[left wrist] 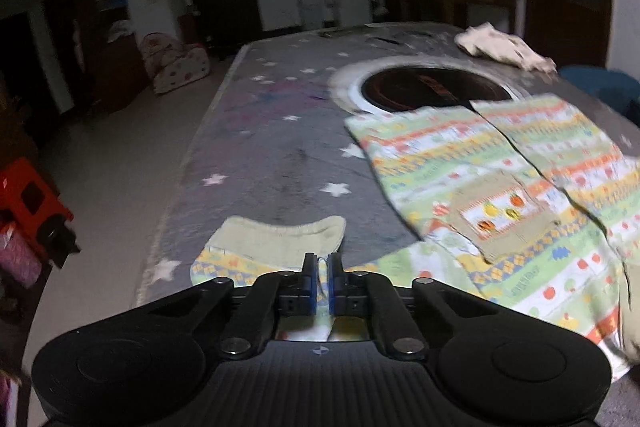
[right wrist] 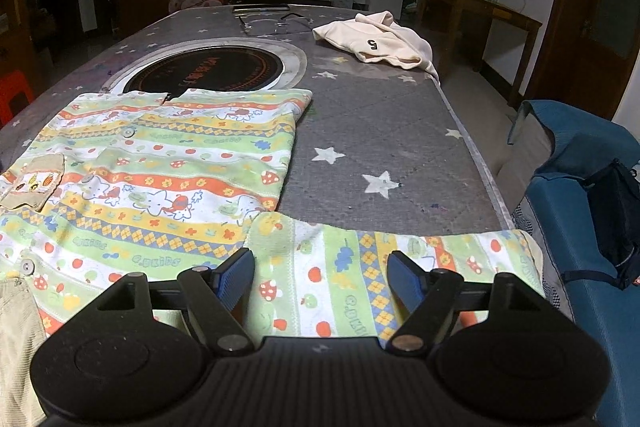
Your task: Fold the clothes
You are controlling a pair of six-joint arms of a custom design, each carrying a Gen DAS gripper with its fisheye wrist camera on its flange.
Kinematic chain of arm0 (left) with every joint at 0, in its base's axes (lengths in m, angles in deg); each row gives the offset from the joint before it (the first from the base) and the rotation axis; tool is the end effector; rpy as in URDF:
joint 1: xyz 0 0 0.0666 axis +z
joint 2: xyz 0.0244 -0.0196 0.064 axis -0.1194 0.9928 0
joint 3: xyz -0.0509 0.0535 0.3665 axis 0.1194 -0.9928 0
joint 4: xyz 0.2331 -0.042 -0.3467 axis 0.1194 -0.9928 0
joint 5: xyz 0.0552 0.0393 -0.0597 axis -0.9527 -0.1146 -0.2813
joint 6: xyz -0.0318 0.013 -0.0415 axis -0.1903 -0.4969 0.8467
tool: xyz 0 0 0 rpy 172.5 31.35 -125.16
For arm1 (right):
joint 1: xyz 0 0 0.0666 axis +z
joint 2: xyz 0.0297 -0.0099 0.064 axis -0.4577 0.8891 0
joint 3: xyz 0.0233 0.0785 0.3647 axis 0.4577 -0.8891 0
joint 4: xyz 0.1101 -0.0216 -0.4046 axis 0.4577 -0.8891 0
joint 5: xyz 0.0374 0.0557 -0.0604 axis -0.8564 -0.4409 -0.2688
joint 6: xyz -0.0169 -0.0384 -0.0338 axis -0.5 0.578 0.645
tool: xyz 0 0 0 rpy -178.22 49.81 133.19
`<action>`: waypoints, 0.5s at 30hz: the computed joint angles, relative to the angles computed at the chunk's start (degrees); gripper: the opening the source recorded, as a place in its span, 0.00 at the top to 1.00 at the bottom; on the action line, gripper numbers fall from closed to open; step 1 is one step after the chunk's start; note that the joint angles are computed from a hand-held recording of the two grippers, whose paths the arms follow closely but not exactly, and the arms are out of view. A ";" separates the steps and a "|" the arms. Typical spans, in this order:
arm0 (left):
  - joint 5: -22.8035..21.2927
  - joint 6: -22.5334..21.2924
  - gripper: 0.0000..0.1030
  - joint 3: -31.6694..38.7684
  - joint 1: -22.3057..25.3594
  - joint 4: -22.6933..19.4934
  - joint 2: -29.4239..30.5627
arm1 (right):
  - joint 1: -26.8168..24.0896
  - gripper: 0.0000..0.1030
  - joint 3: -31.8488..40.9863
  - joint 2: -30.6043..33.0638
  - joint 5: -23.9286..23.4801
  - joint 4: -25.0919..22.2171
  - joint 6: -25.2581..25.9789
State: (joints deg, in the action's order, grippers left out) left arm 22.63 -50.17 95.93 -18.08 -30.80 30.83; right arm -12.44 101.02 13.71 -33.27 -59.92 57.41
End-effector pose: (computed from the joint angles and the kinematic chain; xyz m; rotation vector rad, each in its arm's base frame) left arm 0.6539 -0.1266 0.4578 0.2520 2.2402 0.0415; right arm 0.6264 0.1557 0.4610 0.0310 2.3588 -0.0933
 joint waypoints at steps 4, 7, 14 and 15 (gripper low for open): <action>-1.49 3.73 0.96 -2.98 1.43 2.07 -2.71 | 0.04 0.26 0.03 0.04 0.13 0.00 -0.05; -2.94 6.15 0.96 -5.46 2.52 3.17 -4.87 | 0.07 0.26 0.03 0.03 0.23 -0.04 -0.02; -7.21 11.66 0.96 -9.59 4.67 2.83 -8.40 | 0.15 0.23 0.40 0.26 0.74 -0.40 -0.04; -6.52 11.58 0.96 -9.99 4.75 2.89 -8.90 | 0.16 0.22 0.47 0.31 0.85 -0.46 0.01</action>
State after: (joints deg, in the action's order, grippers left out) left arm 16.11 -38.59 85.94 -13.33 -27.91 21.93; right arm -12.28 101.49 14.02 -32.42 -60.38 57.42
